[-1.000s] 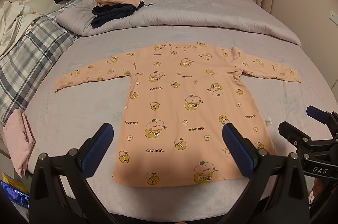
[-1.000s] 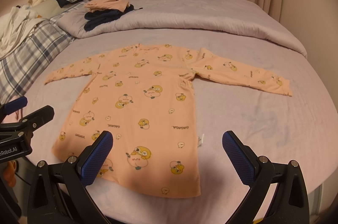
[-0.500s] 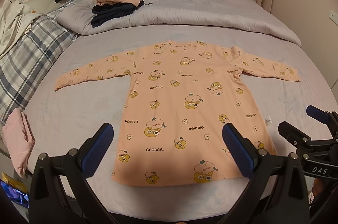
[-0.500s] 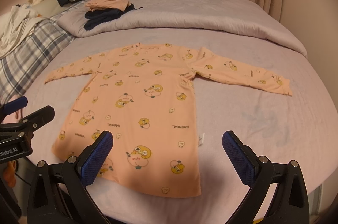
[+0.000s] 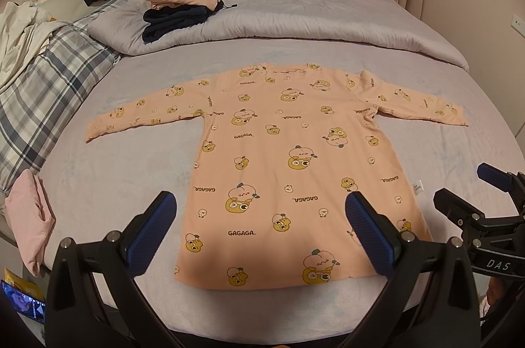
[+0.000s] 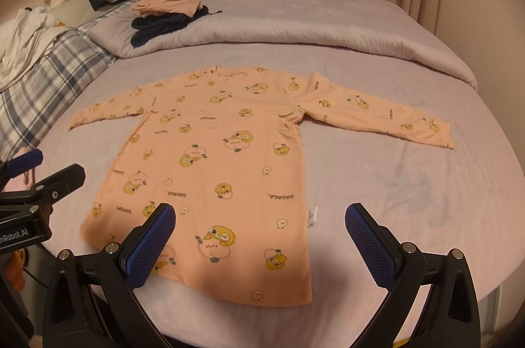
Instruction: Fold small clothes
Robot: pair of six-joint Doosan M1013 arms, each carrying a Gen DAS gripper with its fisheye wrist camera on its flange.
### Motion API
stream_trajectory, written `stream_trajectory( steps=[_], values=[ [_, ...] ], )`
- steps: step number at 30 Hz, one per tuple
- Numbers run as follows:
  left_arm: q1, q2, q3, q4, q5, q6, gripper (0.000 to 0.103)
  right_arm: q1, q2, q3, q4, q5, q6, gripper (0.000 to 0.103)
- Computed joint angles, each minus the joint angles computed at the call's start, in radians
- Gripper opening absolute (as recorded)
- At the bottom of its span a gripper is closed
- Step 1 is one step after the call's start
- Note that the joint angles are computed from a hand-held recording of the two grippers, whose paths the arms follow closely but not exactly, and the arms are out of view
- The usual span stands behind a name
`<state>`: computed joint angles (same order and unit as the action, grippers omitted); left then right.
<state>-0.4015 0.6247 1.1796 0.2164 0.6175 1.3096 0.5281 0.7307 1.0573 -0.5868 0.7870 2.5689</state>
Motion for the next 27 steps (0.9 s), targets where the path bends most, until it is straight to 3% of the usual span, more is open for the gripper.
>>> stream_trajectory(
  steps=[22,27],
  values=[
    [0.004,0.001,0.001,-0.007,-0.001,0.009,0.103,0.001,0.006,-0.005,0.002,0.006,-0.001,0.102],
    [0.022,0.008,-0.006,-0.109,0.000,0.060,0.103,-0.005,0.000,0.010,0.021,-0.027,0.007,0.102]
  ],
)
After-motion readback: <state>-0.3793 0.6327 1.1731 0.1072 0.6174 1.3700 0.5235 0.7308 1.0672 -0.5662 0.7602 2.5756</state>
